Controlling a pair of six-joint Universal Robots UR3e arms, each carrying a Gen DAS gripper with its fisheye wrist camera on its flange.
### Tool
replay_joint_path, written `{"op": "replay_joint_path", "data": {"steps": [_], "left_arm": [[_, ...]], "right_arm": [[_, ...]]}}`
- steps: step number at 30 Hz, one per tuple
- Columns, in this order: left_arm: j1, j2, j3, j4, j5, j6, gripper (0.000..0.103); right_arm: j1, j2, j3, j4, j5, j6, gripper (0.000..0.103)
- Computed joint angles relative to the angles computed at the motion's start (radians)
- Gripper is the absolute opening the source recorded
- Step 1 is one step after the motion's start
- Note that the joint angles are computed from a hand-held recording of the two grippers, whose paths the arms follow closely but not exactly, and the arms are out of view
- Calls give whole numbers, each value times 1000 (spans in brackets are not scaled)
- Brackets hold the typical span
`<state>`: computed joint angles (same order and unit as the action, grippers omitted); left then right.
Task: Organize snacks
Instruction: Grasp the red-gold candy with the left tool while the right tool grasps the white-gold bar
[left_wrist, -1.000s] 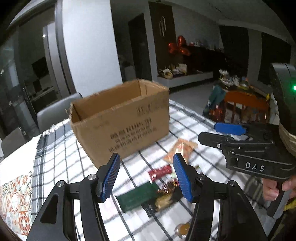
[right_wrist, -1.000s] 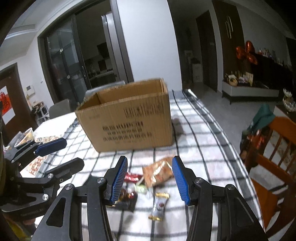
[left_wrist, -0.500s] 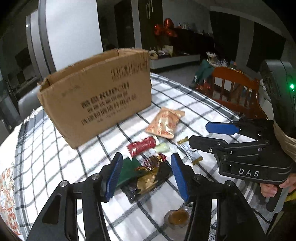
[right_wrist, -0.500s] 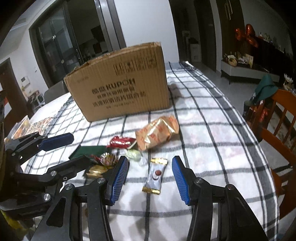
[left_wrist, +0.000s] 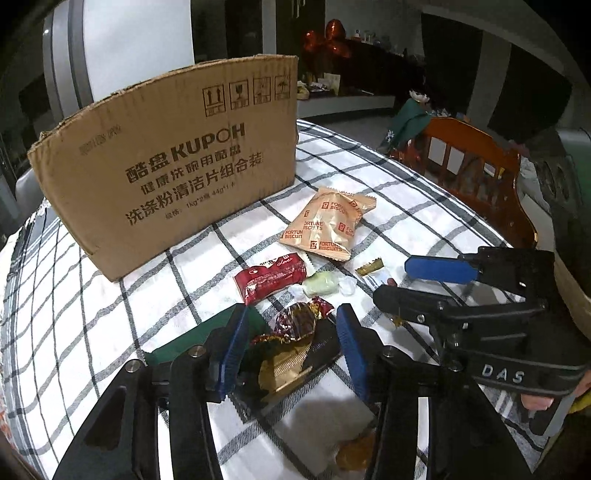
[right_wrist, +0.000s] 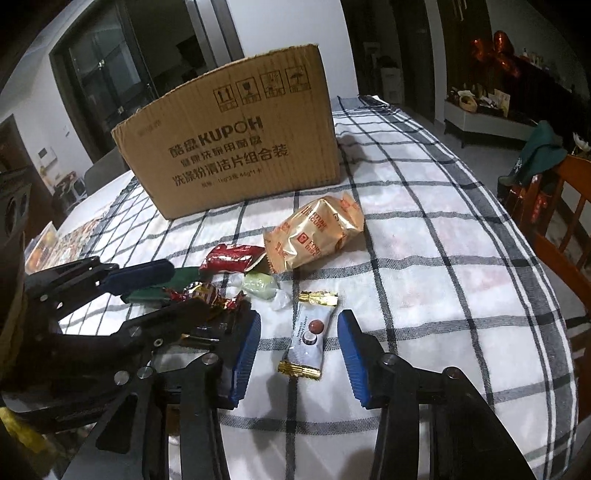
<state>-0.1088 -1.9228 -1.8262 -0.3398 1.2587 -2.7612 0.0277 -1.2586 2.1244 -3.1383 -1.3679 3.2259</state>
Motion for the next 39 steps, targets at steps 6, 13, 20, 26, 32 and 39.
{"op": "replay_joint_path", "data": {"steps": [6, 13, 20, 26, 32, 39], "left_arm": [[-8, -43, 39, -14, 4, -13, 45], [-10, -61, 40, -14, 11, -20, 38], [-10, -60, 16, 26, 13, -20, 30], [-4, -39, -3, 45, -2, -33, 25], [-8, -13, -23, 66, -3, -48, 23], [2, 42, -60, 81, -14, -68, 22]], "right_arm": [[2, 28, -20, 12, 1, 0, 39], [30, 62, -39, -7, -40, -13, 32], [39, 61, -30, -27, -48, -37, 21], [32, 31, -3, -57, -35, -35, 20], [19, -18, 18, -59, -14, -35, 20], [19, -63, 27, -59, -3, -29, 20]]}}
